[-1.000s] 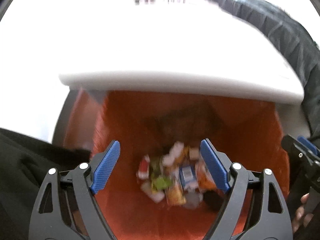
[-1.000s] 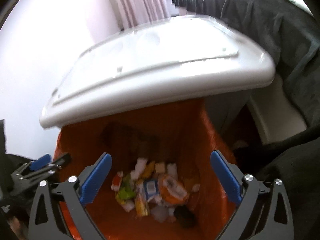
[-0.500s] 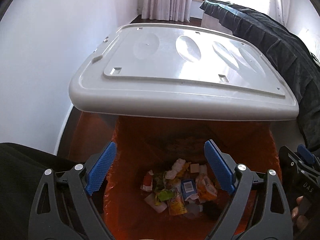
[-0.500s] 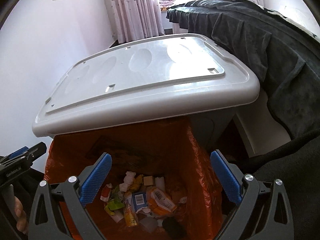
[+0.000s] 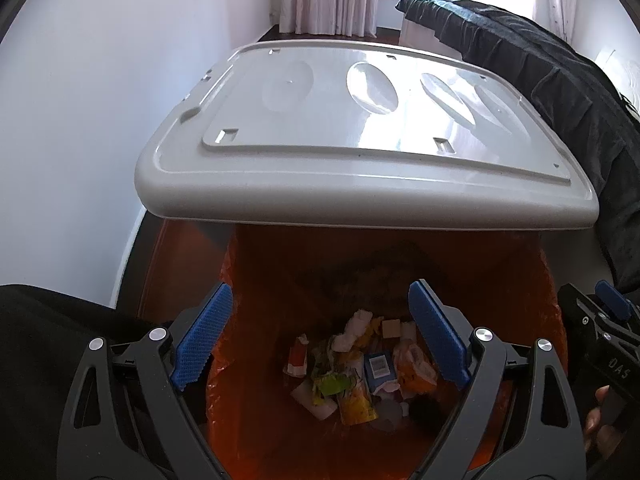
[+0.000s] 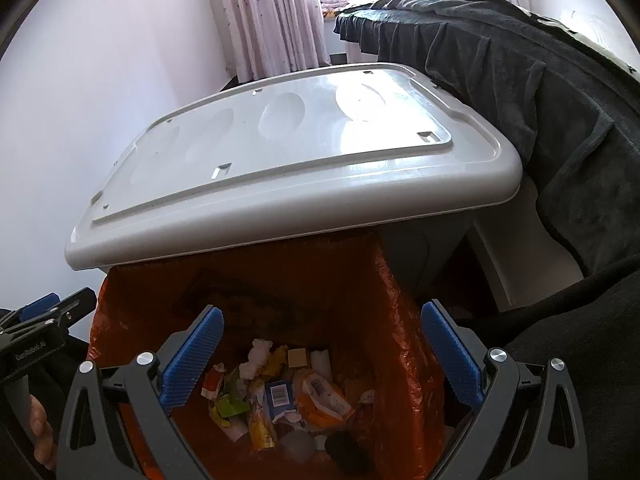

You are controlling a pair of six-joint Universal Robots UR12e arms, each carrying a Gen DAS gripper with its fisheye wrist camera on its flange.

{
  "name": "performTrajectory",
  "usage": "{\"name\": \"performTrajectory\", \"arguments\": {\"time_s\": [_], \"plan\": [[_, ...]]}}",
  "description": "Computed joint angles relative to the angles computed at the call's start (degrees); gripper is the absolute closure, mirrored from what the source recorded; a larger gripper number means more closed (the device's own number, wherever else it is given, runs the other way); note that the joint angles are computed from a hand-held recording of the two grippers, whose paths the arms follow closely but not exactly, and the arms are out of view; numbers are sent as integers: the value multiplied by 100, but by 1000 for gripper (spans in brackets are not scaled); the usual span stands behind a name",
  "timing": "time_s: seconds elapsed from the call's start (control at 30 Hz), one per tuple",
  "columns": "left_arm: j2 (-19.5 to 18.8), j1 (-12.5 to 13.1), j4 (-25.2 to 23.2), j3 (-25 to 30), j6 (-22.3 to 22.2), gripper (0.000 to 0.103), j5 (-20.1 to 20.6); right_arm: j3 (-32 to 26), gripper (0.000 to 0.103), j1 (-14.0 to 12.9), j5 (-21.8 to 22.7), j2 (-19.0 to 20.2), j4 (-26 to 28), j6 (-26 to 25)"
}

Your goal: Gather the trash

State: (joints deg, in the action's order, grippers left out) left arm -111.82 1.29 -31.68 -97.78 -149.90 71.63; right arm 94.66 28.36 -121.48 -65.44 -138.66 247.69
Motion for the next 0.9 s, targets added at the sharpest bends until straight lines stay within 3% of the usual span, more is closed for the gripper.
{"name": "performTrajectory", "arguments": {"time_s": [0.27, 0.3, 0.47, 0.63, 0.73, 0.9], "plan": [[-7, -3, -103, 25, -49, 15, 30, -6, 5, -4, 51, 13, 6, -22], [-11, -7, -66, 19, -114, 10, 75, -6, 5, -4, 51, 13, 6, -22], [-34, 22, 17, 17, -308, 9, 105, -4, 5, -5, 50, 12, 3, -27], [-20, 17, -12, 6, -220, 9, 103, -21, 5, -4, 47, 24, 48, -49], [-34, 1, -298, 86, -145, 9, 136, -19, 5, 12, -22, 27, 52, -35], [-40, -3, -209, 52, -148, 9, 155, 4, 5, 15, -66, 14, 5, 23]]}}
